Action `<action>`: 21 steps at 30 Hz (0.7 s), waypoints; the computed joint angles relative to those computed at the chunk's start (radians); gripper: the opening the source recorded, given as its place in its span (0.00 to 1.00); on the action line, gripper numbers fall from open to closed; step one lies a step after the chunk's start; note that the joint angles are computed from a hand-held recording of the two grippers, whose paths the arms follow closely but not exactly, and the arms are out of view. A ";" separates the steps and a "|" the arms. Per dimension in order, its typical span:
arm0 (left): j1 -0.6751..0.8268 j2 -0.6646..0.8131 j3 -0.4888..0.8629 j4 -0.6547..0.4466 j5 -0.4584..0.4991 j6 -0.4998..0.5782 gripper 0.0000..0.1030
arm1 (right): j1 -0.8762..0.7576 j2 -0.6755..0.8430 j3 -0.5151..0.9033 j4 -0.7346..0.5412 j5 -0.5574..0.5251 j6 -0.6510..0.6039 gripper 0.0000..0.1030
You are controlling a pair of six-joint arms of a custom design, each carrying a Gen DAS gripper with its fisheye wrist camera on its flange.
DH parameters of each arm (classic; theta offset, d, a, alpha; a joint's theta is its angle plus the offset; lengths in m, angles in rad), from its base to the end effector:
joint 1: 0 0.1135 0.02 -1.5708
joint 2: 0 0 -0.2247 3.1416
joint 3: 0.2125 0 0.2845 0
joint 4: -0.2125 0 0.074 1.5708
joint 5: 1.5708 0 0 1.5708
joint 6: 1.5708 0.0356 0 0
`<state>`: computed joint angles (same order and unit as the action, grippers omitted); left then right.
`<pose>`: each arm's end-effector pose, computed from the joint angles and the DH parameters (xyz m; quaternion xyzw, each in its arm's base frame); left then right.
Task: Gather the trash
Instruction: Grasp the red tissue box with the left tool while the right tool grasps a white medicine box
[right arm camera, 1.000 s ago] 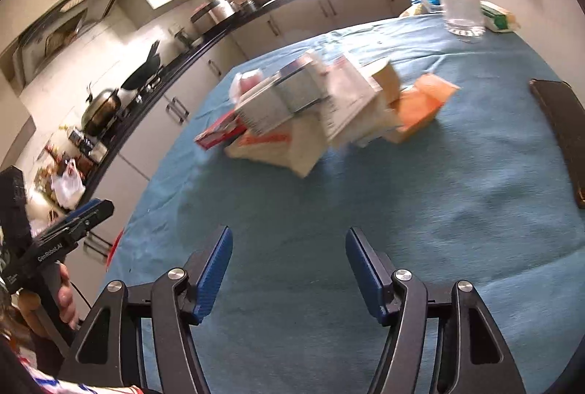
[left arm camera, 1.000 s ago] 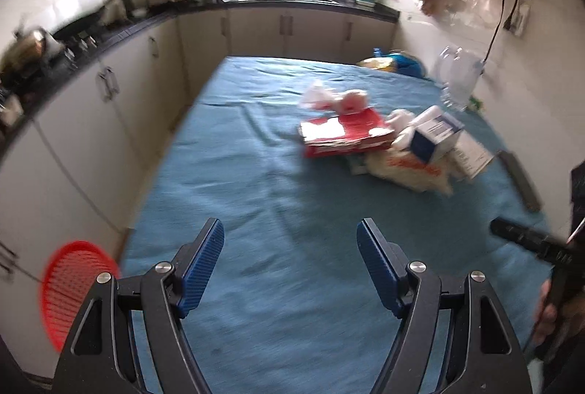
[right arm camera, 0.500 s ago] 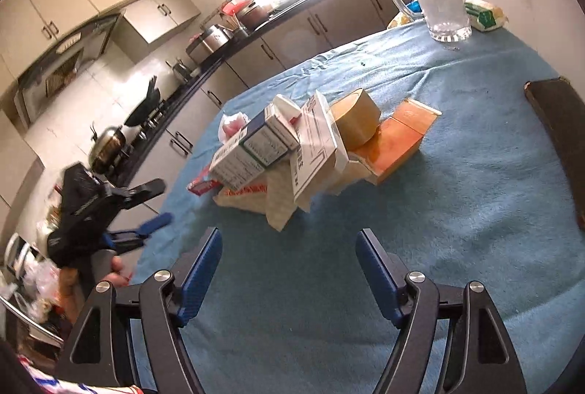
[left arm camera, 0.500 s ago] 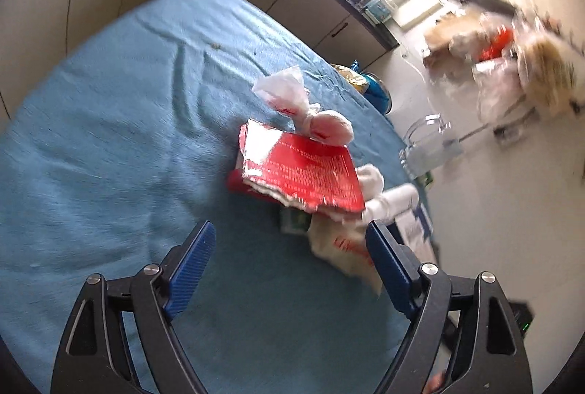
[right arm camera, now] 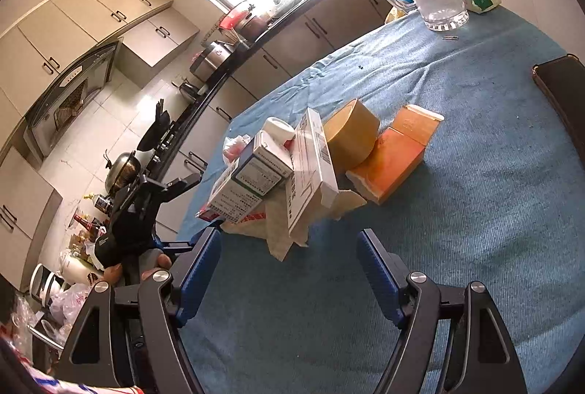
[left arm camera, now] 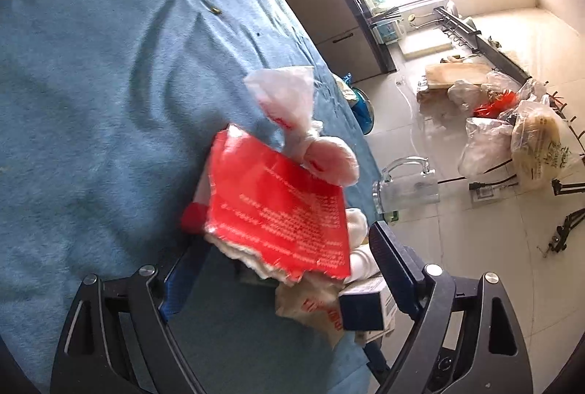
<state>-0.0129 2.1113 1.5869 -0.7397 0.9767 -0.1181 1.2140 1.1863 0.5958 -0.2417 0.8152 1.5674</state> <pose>0.4343 -0.0351 0.1293 0.0257 0.8753 -0.4715 0.1043 0.1173 0.2406 0.1440 0.2914 0.8177 0.2598 0.4231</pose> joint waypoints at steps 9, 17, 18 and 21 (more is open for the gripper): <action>-0.036 0.021 0.038 -0.046 -0.002 0.023 0.71 | -0.028 -0.011 -0.003 0.007 0.003 -0.019 0.78; -0.043 -0.002 0.032 -0.111 0.001 0.103 0.28 | -0.085 0.025 0.050 -0.070 -0.012 -0.032 0.78; -0.036 -0.013 0.020 -0.116 -0.001 0.122 0.26 | -0.094 0.032 0.056 -0.074 -0.018 -0.036 0.78; -0.032 -0.053 -0.012 -0.129 -0.014 0.164 0.22 | -0.129 0.043 0.054 -0.065 -0.046 -0.049 0.71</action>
